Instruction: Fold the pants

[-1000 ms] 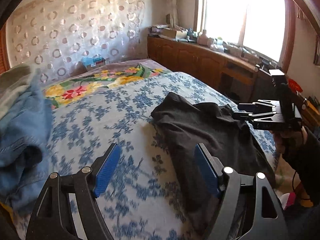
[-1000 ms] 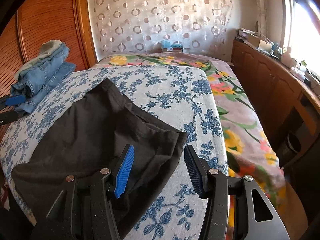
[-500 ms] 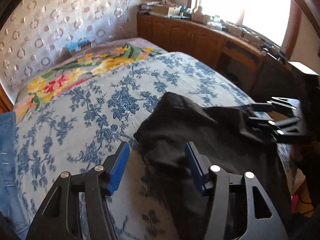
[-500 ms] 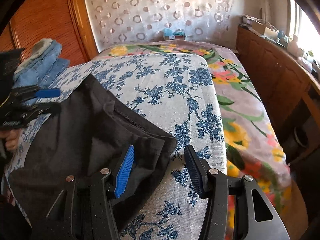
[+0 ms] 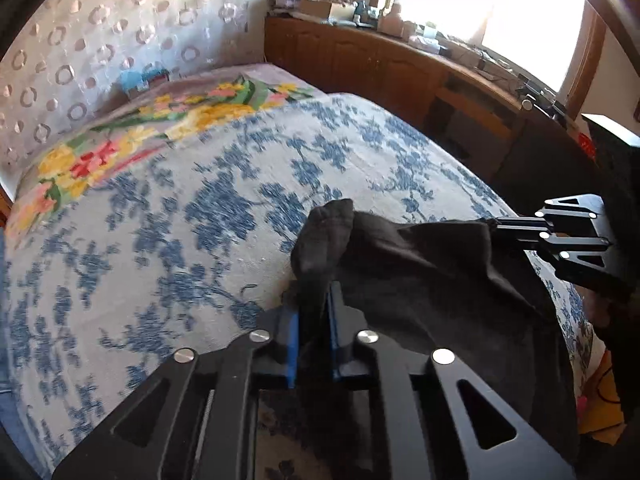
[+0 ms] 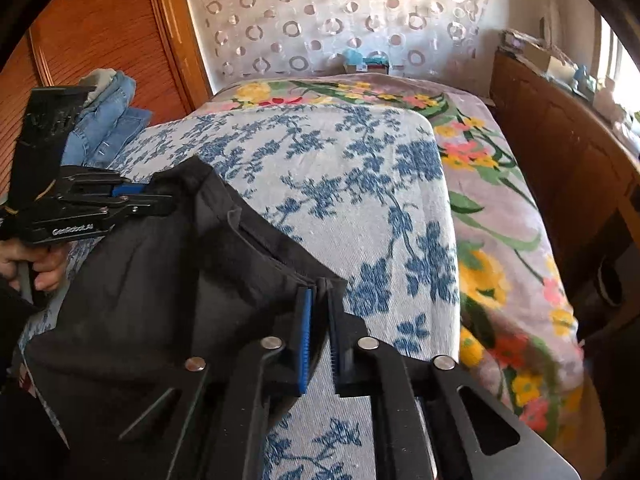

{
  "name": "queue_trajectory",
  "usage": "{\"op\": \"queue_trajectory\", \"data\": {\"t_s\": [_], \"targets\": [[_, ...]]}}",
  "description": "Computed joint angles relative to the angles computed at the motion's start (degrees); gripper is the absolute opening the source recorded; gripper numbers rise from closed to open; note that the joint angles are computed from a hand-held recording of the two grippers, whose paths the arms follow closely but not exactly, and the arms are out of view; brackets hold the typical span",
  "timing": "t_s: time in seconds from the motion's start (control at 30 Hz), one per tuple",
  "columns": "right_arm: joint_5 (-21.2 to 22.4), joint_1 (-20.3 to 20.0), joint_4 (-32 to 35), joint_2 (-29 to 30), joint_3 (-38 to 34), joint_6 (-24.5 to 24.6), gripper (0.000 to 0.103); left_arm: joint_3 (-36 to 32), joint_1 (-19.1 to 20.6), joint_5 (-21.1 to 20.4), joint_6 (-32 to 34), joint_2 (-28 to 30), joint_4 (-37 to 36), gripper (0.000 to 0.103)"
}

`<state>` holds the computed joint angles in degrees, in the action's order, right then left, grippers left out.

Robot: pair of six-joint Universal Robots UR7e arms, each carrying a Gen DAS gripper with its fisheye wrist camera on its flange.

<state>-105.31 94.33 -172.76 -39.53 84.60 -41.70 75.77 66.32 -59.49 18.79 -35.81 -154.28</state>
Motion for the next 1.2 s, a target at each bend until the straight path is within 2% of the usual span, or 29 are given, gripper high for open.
{"op": "queue_trajectory", "data": {"t_s": [0.27,0.5,0.77,0.93,1.03,1.07,1.1,1.17,1.2], "targets": [[1.42,2.89,-0.55,2.97,-3.89,-3.86,0.006,5.06,-0.2,2.52,0.86,-5.75,-6.9,0.011],[1.86,5.47,1.8,8.05,-11.92,-6.21,0.005,4.71,0.63,4.84,2.3,-7.69,-11.01,0.01],[-3.38,6.17,4.62,15.79,-23.32,-7.78,0.005,-1.96,2.7,5.53,3.25,-3.67,-8.26,0.01],[-5.33,6.15,8.69,19.76,-29.73,-5.79,0.006,-1.3,2.99,4.44,3.07,-3.42,-7.81,0.011],[-4.78,6.11,7.35,18.94,-27.91,-4.58,0.012,0.43,2.82,4.81,2.78,-4.25,-8.68,0.023],[-4.8,6.1,6.78,18.64,-27.59,-4.44,0.016,1.15,2.74,5.04,2.76,-4.53,-9.54,0.031],[-4.56,6.12,6.18,18.29,-26.98,-4.2,0.02,1.89,2.65,4.97,2.63,-4.87,-10.29,0.046],[-3.73,6.12,4.25,16.85,-24.1,-3.09,0.043,3.68,2.57,4.21,2.3,-5.76,-12.05,0.061],[-2.91,5.87,3.13,15.22,-21.53,-2.79,0.044,4.75,2.41,3.81,2.34,-6.27,-12.84,0.068]]}}
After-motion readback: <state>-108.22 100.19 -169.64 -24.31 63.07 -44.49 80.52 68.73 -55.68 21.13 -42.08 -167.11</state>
